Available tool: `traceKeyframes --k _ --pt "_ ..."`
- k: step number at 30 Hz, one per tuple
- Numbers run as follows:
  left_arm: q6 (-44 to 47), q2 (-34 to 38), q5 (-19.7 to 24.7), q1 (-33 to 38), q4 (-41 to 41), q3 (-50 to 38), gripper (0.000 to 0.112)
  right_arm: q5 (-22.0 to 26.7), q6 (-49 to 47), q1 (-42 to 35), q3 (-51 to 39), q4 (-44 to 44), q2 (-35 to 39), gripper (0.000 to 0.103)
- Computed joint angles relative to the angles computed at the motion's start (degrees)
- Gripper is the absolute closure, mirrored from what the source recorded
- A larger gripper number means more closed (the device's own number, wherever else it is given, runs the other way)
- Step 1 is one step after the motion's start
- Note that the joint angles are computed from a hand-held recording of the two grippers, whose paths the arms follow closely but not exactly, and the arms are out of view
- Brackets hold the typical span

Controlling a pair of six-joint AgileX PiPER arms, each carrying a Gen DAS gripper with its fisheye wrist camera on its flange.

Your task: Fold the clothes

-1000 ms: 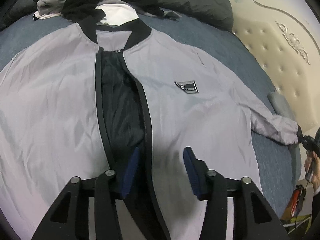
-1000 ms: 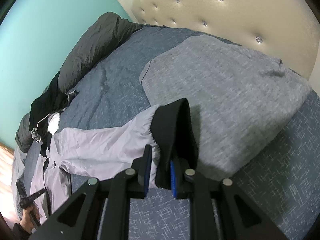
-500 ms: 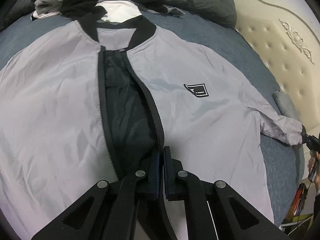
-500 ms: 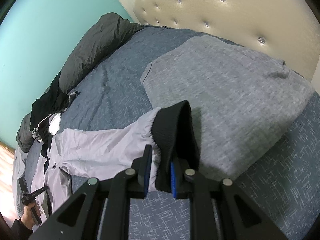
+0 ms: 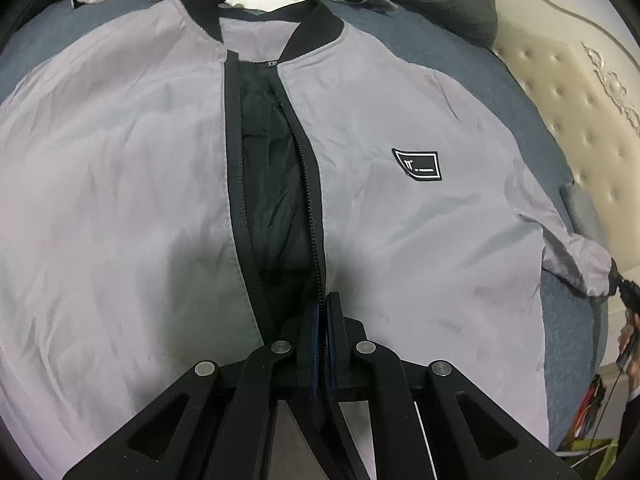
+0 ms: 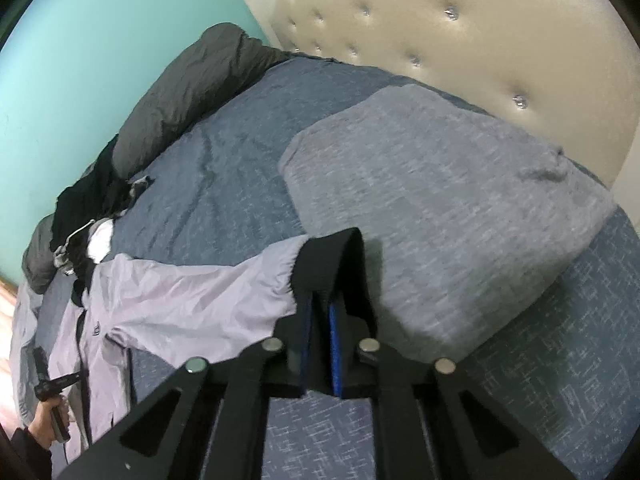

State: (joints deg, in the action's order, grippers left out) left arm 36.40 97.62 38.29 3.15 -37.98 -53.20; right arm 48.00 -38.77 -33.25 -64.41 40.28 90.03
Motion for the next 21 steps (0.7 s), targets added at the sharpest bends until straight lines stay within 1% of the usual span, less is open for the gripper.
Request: traceKeyframes --k 1,3,6,7,8,9,10,11,12,13,15,18,21 --pt "-0.57 -0.67 -0.35 -0.39 0.85 0.29 0.106 -0.13 1.12 -0.09 -0.2 -0.62 0.19 0.097" --pt "-0.76 -1.96 -0.63 -0.46 1.44 0.85 0.106 -0.16 0.49 -0.46 -0.23 -0.35 -0.17 0.097" --pt "0.7 -4.97 -0.45 0.13 0.64 2.42 0.102 -3.16 2.71 0.42 0.42 -3.67 -3.78 0.096" --pt "1.39 -6.0 -0.25 0.44 0.09 2.94 0.1 -3.95 3.59 0.32 0.45 -4.04 -4.87 0.096" --pt "2.5 -7.07 0.17 0.98 -1.07 3.51 0.097 -4.01 3.24 -0.32 0.41 -2.53 -5.76 0.095" --pt "3.37 -8.11 0.57 1.4 -2.04 3.99 0.093 -4.05 2.9 -0.97 0.34 -1.02 -6.61 0.091" --pt "3.77 -9.11 0.88 1.53 -2.64 4.28 0.087 -3.39 1.97 -1.43 -0.04 0.89 -7.12 0.083" --pt "4.29 -10.09 1.3 1.75 -3.28 4.55 0.08 -1.28 0.19 -1.16 -1.02 3.04 -6.82 0.076" --pt "5.12 -11.07 1.93 2.17 -4.04 4.8 0.077 0.15 -0.23 0.02 -1.91 3.51 -6.41 0.062" --pt "5.92 -12.03 2.59 2.6 -4.77 5.03 0.074 1.4 -0.26 2.35 -2.86 3.26 -5.76 0.057" --pt "6.8 -13.44 3.43 2.67 -5.71 5.58 0.074 1.6 1.55 8.93 -4.52 -0.18 -4.18 0.057" --pt "7.51 -15.17 4.31 2.12 -6.68 6.46 0.073 -1.35 5.84 20.9 -6.26 -8.18 -0.5 0.057" --pt "7.78 -16.39 5.03 1.4 -7.13 7.12 0.071 -3.16 10.11 29.53 -9.65 -12.39 5.57 0.057"
